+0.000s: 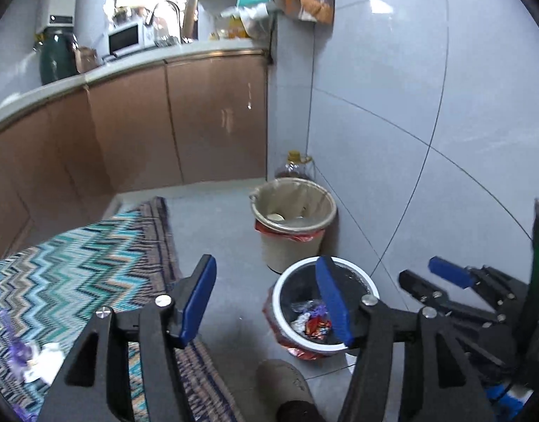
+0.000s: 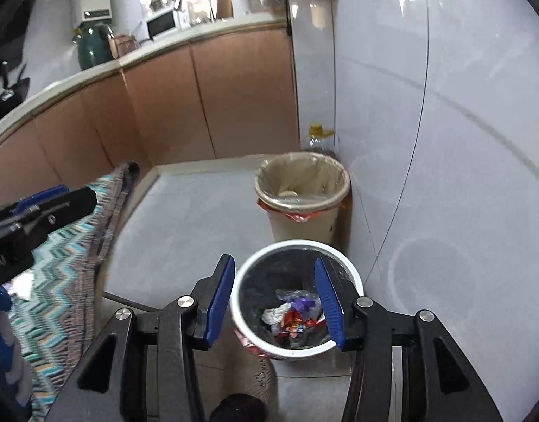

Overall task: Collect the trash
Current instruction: 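Move both open tools back over the remaining trash on the table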

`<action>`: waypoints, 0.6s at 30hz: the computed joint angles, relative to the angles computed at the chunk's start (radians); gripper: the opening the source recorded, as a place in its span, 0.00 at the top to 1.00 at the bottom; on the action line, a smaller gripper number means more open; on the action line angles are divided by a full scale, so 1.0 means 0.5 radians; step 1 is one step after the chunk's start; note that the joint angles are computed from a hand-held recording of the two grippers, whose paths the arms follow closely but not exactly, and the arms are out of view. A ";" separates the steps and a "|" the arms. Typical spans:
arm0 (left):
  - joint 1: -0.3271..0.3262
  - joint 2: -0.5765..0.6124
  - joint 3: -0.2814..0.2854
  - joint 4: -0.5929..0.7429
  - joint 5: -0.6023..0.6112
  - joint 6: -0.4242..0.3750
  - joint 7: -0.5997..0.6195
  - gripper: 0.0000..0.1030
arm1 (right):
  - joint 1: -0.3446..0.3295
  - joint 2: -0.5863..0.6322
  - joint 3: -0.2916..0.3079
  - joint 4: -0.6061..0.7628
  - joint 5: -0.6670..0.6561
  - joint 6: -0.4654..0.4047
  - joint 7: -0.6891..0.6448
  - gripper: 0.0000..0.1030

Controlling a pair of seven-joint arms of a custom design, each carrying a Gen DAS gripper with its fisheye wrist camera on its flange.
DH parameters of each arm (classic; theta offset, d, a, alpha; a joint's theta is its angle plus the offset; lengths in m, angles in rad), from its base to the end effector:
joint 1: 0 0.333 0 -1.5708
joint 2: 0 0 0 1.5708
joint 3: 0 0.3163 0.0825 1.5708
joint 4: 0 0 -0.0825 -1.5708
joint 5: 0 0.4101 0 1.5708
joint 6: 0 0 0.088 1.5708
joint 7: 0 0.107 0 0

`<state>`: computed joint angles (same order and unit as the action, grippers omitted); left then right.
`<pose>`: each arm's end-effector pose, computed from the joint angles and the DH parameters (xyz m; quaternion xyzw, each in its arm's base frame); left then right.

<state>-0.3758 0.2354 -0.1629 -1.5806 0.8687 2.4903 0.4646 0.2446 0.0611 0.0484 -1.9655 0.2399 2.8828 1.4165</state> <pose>0.6105 -0.3552 0.5735 -0.6490 0.6106 -0.3172 0.3247 0.6207 0.1723 0.5321 -0.7147 0.5599 -0.2122 0.3615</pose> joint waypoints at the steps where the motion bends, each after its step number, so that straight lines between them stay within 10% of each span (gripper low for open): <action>1: -0.011 -0.072 0.008 -0.075 0.047 -0.006 -0.047 0.42 | 0.001 -0.033 0.006 -0.025 0.021 0.006 -0.013 0.53; 18: 0.117 -0.710 -0.269 -0.657 0.444 -0.180 -0.452 0.35 | 0.113 -0.709 0.061 -0.531 0.159 0.097 -0.176 0.48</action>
